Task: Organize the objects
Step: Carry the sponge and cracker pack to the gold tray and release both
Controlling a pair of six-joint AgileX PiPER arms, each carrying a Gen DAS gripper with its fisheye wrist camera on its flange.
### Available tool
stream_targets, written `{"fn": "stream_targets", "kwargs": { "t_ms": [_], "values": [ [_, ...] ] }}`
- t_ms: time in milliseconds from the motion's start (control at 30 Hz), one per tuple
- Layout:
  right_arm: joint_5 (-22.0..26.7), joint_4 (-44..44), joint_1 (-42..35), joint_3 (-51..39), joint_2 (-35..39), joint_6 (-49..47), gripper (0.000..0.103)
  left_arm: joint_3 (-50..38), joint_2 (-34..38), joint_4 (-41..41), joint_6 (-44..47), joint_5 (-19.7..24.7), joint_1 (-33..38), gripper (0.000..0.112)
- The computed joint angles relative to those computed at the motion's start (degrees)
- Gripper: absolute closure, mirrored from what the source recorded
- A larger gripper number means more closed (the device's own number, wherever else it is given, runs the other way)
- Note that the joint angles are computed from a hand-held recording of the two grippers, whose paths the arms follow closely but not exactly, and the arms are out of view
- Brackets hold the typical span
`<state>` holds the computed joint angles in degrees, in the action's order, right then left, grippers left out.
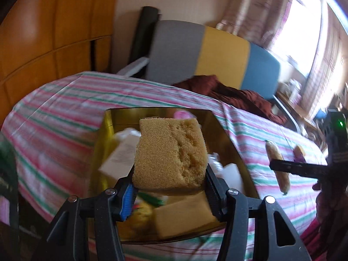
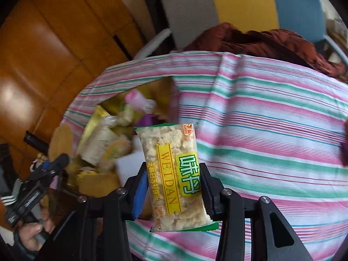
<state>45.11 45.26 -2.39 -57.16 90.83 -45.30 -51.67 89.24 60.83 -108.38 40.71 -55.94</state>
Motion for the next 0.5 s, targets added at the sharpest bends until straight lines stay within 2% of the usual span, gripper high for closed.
{"fn": "stream_targets", "kwargs": {
  "t_ms": [133, 233, 333, 500],
  "values": [
    [-1.2, 0.8, 5.1, -1.4, 1.3, 1.7, 0.059, 5.3, -3.8, 1.0, -3.9, -1.6, 2.2, 0.056],
    [-1.1, 1.8, 7.9, -3.5, 3.4, 3.7, 0.059, 6.9, -4.5, 1.0, -4.9, -4.9, 4.5, 0.056],
    [-0.4, 3.6, 9.6, -5.9, 5.9, 6.0, 0.059, 6.2, -3.2, 0.7, -3.8, -7.9, 6.4, 0.056],
    [-1.1, 4.4, 12.3, -9.7, 9.3, 10.0, 0.059, 1.7, 1.4, -1.2, 1.6, -9.9, 7.7, 0.056]
  ]
}}
